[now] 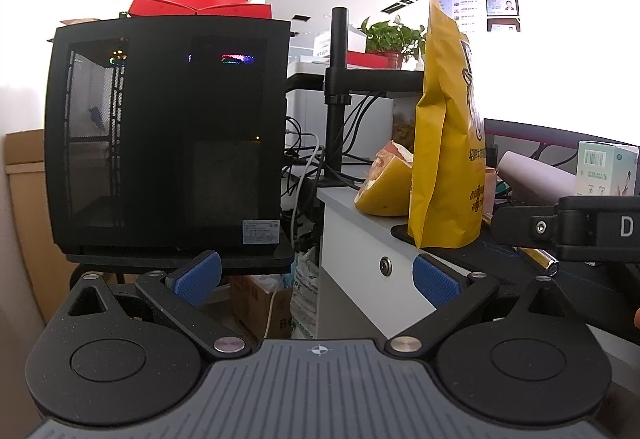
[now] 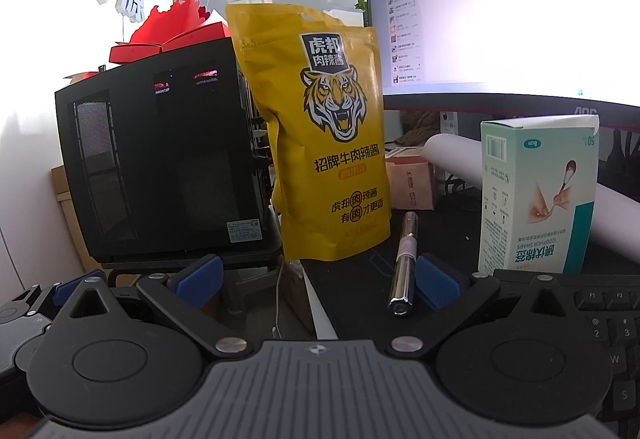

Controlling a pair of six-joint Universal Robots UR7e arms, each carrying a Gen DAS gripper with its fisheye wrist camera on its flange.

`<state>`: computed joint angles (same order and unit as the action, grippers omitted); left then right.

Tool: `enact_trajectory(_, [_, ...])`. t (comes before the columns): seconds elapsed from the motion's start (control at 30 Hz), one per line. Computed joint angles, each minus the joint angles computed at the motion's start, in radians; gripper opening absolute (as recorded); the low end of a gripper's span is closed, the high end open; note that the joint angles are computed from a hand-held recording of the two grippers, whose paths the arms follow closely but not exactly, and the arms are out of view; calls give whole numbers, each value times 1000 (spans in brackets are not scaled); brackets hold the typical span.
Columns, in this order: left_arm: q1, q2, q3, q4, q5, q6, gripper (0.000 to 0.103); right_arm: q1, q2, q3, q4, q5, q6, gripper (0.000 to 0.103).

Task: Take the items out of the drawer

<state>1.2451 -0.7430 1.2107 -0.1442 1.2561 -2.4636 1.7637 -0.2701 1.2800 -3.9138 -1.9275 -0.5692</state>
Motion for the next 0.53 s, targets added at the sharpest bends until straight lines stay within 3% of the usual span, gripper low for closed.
enact_trajectory(0.53, [0, 0, 1, 2, 2, 5, 103, 2, 2, -1, -1, -3, -5, 103])
